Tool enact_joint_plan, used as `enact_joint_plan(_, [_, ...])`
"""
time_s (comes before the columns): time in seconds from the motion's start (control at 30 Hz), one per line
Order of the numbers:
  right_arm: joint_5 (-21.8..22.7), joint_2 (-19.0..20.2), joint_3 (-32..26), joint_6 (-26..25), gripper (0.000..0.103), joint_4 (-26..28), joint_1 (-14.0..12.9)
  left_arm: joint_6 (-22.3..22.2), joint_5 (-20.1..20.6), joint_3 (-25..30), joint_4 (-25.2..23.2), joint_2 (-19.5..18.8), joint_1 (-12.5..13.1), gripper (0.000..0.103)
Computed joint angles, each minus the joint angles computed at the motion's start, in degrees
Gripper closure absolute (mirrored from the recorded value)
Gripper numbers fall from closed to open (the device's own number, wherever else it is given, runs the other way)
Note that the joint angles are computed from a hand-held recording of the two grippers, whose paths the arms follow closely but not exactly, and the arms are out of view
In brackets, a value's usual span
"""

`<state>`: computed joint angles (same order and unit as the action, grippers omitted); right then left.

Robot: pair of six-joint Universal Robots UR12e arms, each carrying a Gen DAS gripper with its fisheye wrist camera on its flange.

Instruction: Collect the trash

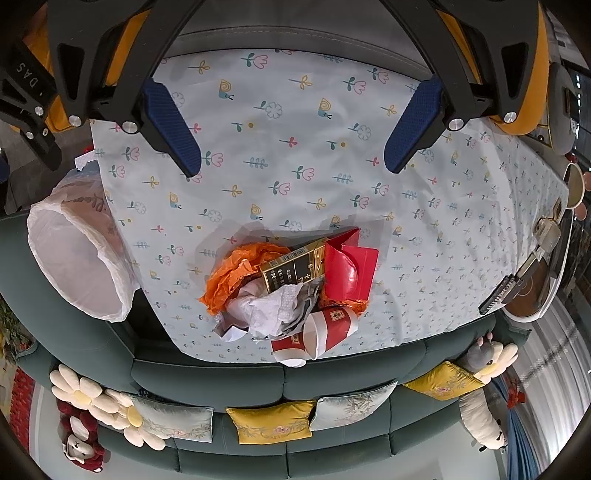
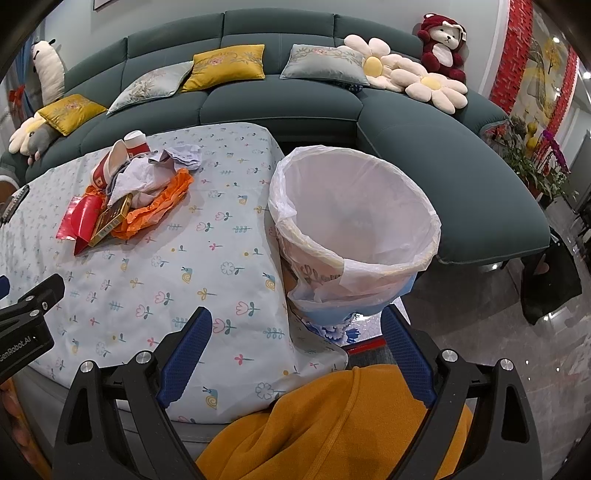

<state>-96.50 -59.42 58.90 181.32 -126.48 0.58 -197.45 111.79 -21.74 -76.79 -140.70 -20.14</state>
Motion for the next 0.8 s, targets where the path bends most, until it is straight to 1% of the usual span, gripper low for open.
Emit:
enact_joint_plan(0.3, [-0.65, 0.12, 0.08, 0.00, 0.014, 0.22, 0.14, 0.42, 0.01, 1.21, -1.00, -0.63, -0.02, 0.008])
enact_joint_plan(0.6, [-0.75, 0.12, 0.07, 0.07, 0.014, 0.17, 0.15, 0.37, -0.28, 0.70, -0.54, -0.39, -0.01, 0.008])
enact_joint_plan(0.8, [-0.64, 0.08, 0.09, 0.17, 0.014, 0.29, 0.14, -0.11, -1.40, -0.47, 0.34, 0.22, 0.07, 0.008])
